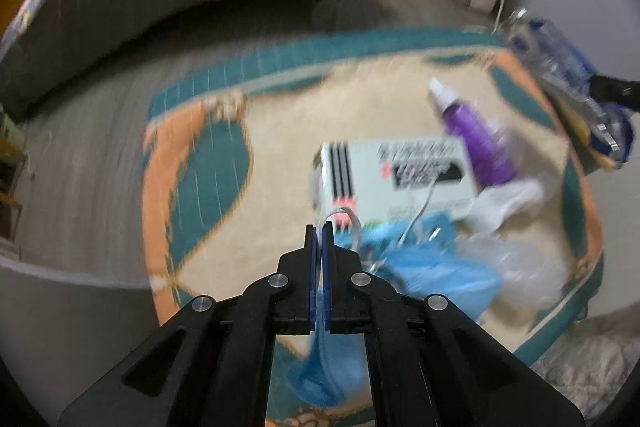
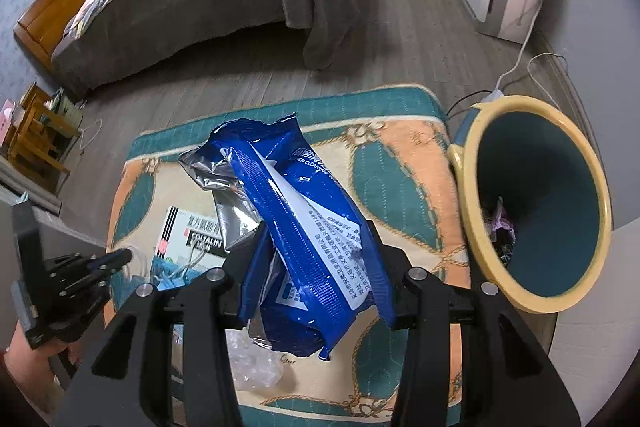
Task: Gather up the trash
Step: 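Carry the wipes packet over the wastebasket with the right tool while the left tool holds the mask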
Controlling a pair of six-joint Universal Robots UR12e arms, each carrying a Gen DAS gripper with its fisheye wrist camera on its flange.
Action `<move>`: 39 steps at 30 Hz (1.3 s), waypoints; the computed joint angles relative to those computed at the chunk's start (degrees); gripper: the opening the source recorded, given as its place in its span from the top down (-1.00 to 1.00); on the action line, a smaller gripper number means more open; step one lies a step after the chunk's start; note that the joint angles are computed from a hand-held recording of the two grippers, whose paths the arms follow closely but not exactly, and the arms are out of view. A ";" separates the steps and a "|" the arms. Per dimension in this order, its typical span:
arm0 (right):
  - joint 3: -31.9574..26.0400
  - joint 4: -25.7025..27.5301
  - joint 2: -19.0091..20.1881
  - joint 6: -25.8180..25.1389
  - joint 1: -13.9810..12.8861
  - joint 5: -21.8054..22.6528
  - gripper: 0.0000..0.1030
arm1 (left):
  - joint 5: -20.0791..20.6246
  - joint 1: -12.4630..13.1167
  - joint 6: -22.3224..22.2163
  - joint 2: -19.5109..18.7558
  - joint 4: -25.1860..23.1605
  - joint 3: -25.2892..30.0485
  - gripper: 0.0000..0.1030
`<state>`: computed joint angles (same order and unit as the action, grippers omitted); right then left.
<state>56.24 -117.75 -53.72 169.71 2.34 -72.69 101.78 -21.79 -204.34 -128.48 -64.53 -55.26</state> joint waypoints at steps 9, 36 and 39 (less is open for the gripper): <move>-0.46 -3.72 0.01 1.63 -0.77 0.27 0.13 | 3.41 -0.52 0.46 1.24 13.14 -0.04 0.94; -4.75 -5.98 2.21 3.33 -3.72 0.06 0.13 | 3.32 -2.92 5.93 -9.28 11.63 21.43 0.94; -4.55 -6.96 2.06 2.90 -4.04 -1.47 0.13 | 2.37 -3.42 7.63 -11.84 9.43 26.02 0.94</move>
